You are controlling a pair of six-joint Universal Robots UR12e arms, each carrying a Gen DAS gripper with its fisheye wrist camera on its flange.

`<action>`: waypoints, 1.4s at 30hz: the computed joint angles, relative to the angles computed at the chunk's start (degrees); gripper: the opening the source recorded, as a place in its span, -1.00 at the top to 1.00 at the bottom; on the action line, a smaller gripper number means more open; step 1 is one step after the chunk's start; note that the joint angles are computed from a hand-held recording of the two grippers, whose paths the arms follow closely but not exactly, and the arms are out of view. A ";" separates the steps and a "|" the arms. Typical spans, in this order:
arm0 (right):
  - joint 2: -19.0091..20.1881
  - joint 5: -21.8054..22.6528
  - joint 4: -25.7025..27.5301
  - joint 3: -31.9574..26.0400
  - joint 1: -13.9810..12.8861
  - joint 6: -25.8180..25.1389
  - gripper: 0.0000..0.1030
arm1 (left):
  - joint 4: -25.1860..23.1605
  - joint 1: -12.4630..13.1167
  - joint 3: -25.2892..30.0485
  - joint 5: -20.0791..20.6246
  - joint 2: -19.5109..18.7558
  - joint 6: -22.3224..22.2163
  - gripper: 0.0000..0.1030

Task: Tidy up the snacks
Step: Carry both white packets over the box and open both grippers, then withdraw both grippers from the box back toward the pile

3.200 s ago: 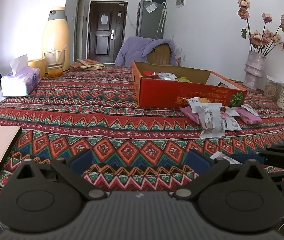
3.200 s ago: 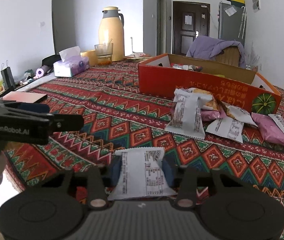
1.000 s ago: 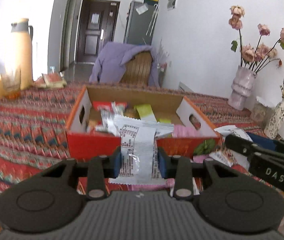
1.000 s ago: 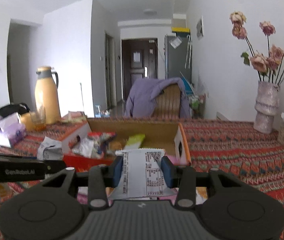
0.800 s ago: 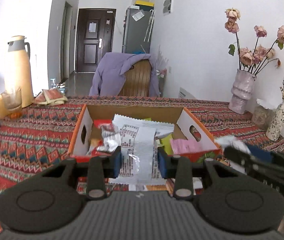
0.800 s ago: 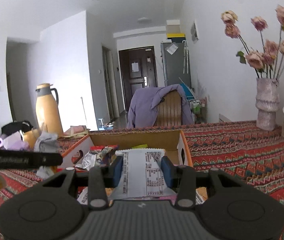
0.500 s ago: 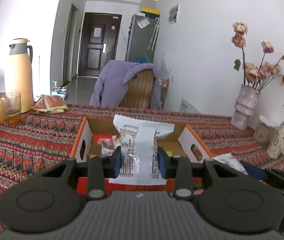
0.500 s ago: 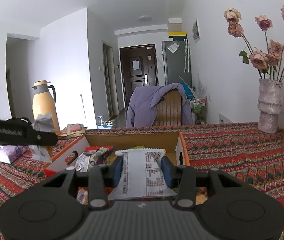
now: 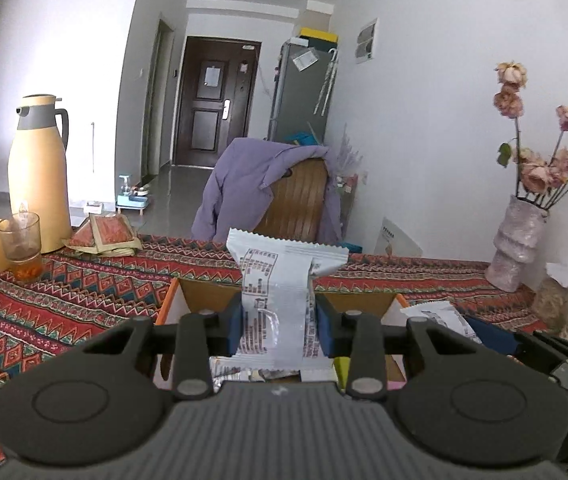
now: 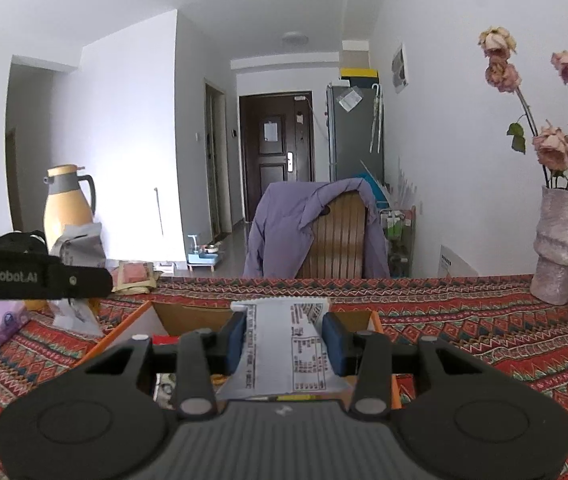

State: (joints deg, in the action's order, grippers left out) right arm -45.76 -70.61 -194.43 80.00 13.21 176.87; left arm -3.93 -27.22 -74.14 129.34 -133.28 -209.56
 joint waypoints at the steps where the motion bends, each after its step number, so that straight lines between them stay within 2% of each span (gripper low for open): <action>1: 0.43 -0.55 0.58 -0.71 0.22 -0.16 0.21 | -0.41 0.15 0.57 0.01 -0.40 -0.14 0.29; 9: 4.08 -3.61 6.69 -6.08 1.39 1.15 0.21 | -4.75 1.12 4.07 0.65 -3.21 -2.24 0.29; 13: 5.39 -4.32 7.11 -7.13 1.41 2.70 0.21 | -5.84 1.27 4.90 0.95 -4.62 -3.25 0.29; 16: 6.30 -5.15 5.80 -7.35 1.47 3.44 0.21 | -4.32 1.27 5.24 1.66 -5.68 -1.99 0.29; 22: 7.42 -4.98 4.98 -7.58 1.54 1.02 0.21 | -0.38 0.90 5.78 5.07 -7.55 2.13 0.28; 25: 7.52 -4.38 5.26 -7.70 1.59 -0.11 0.19 | 1.06 1.03 5.16 4.23 -7.62 2.89 0.27; 27: 7.48 -3.78 5.10 -7.58 1.47 0.13 0.18 | 2.22 1.07 4.77 4.47 -7.67 3.25 0.17; 29: 7.55 -3.42 5.33 -7.66 1.38 0.46 0.01 | 3.71 1.26 3.85 4.01 -7.37 2.69 -0.19; 30: 7.60 -3.26 5.48 -7.75 1.29 0.90 -0.22 | 4.57 1.32 3.39 4.05 -7.21 2.44 -0.31; 31: 7.61 -3.09 5.45 -7.74 1.19 1.52 -0.44 | 5.50 1.39 3.02 4.39 -7.11 2.29 -0.57; 32: 7.56 -2.66 5.35 -7.66 1.03 2.07 -0.52 | 6.60 1.37 2.83 4.92 -7.11 2.49 -0.70; 33: 7.51 -2.22 5.06 -7.55 0.90 2.72 -0.64 | 8.04 1.33 2.66 5.43 -7.17 2.96 -0.74; 34: 7.46 -1.69 4.58 -7.38 0.75 3.50 -0.75 | 9.93 1.30 2.42 5.66 -7.23 3.46 -0.91; 35: 7.44 -1.16 4.00 -7.22 0.60 4.20 -0.83 | 11.50 1.28 2.25 5.86 -7.31 3.55 -1.00; 36: 7.38 -0.70 3.71 -7.07 0.48 4.74 -1.00 | 13.09 1.24 2.19 6.15 -7.47 3.70 -1.00; 39: 7.23 1.66 3.11 -6.53 -0.06 5.80 -1.00 | 15.76 1.24 1.97 6.10 -7.60 4.16 -1.00; 42: 7.28 0.97 2.53 -6.44 0.08 5.22 -1.00 | 15.50 1.21 2.11 6.99 -7.62 3.65 -1.00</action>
State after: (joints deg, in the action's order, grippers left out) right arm -38.48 -69.64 -191.89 73.55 13.29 182.09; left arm 11.57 -26.01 -72.03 136.33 -140.90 -205.91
